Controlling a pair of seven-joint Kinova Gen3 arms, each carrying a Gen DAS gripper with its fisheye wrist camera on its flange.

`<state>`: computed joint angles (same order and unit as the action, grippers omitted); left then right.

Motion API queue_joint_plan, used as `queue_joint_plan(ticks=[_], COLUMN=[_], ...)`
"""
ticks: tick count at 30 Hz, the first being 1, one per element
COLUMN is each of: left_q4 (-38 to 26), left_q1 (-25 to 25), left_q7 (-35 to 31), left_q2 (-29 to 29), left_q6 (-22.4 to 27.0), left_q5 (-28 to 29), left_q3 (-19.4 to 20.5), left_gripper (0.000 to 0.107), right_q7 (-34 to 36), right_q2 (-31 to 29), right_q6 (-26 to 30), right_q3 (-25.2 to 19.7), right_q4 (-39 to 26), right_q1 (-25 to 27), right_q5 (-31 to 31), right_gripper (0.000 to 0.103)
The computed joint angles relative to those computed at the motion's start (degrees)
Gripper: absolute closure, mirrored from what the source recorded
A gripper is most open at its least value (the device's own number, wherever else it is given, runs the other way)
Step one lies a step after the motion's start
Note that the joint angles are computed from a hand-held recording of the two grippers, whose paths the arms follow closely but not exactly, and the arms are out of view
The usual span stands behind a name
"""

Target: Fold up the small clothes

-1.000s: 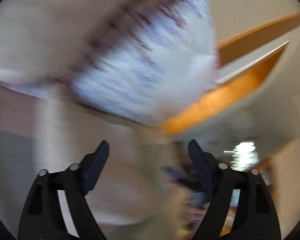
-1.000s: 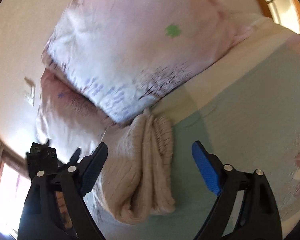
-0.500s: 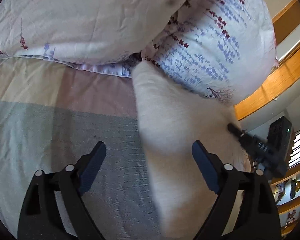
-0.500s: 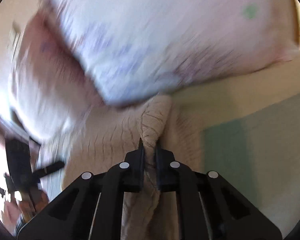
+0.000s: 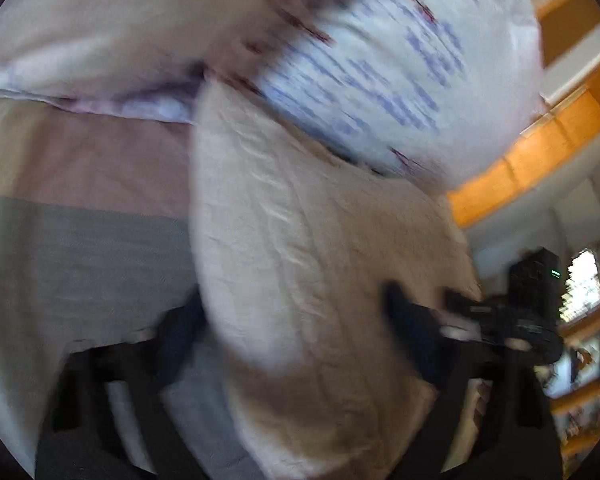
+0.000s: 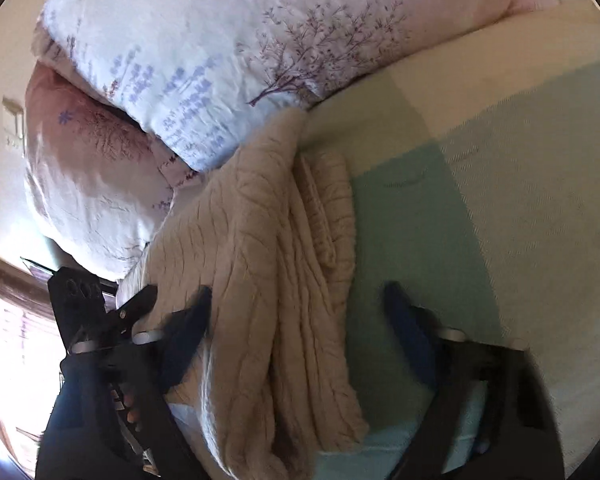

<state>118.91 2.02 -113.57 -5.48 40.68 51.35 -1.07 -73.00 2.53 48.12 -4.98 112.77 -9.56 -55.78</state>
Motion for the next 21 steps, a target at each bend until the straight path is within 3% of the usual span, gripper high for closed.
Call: queue_joint_plan(ticks=[2,4,7,9,11,12,13,14,18,21], left_q4=[0.7,1.1,2.3,3.0,3.6,4.0,5.0,5.5,7.1,7.2], left_q1=[-1.0,-0.3,-1.3,-4.7,-9.5,-12.1,-14.8,-16.4,-15.4,-14.2], left_q7=[-2.7,-7.1,-9.9,-11.1,-9.6,-9.1,-7.7,-6.0,0.6,5.4], left_q2=[-0.9,-2.6,-8.0,-12.2,-15.2,-15.6,-16.8,-18.4,-28.2,-33.7], left_q6=[0.5,4.5,10.9,14.4,15.3,14.4,12.6,11.5,7.8,8.5], left_q5=[1.3,2.2,-0.5,-3.0,-7.7,-10.0,-12.3,-14.7,-23.1,-28.6], left_q3=[0.0,-4.3,-10.5,-12.8,-12.5,-10.8,-8.3,-6.7,-4.7,-3.2], left_gripper=[0.056,0.067,0.069,0.069,0.06,0.057,0.051,0.042,0.022,0.014], right_q7=[2.7,5.5,11.2,11.4,8.1,5.8,3.5,1.2,-8.2,-14.6], right_q2=[-1.2,-3.0,-3.3,-2.2,0.3,1.4,1.4,0.4,-5.6,-4.3], right_q6=[-1.3,-3.5,-1.4,-2.9,-5.9,-8.3,-10.6,-12.2,-19.0,-19.5], right_q3=[0.2,-0.8,-1.5,-3.9,-5.6,-5.9,-5.7,-5.8,-7.6,-7.2], right_q4=[1.4,3.5,3.8,2.6,0.4,-0.3,-0.5,-0.4,1.5,-1.0], right_q1=[-1.0,-1.4,-4.2,-7.0,-11.2,-13.9,-15.5,-16.0,-14.1,-16.2], right_q5=[-1.9,-5.5,-11.4,-11.2,-7.4,-5.1,-2.8,-1.3,4.5,11.0], right_gripper=[0.071,0.073,0.074,0.074,0.07,0.067,0.058,0.057,0.049,0.052])
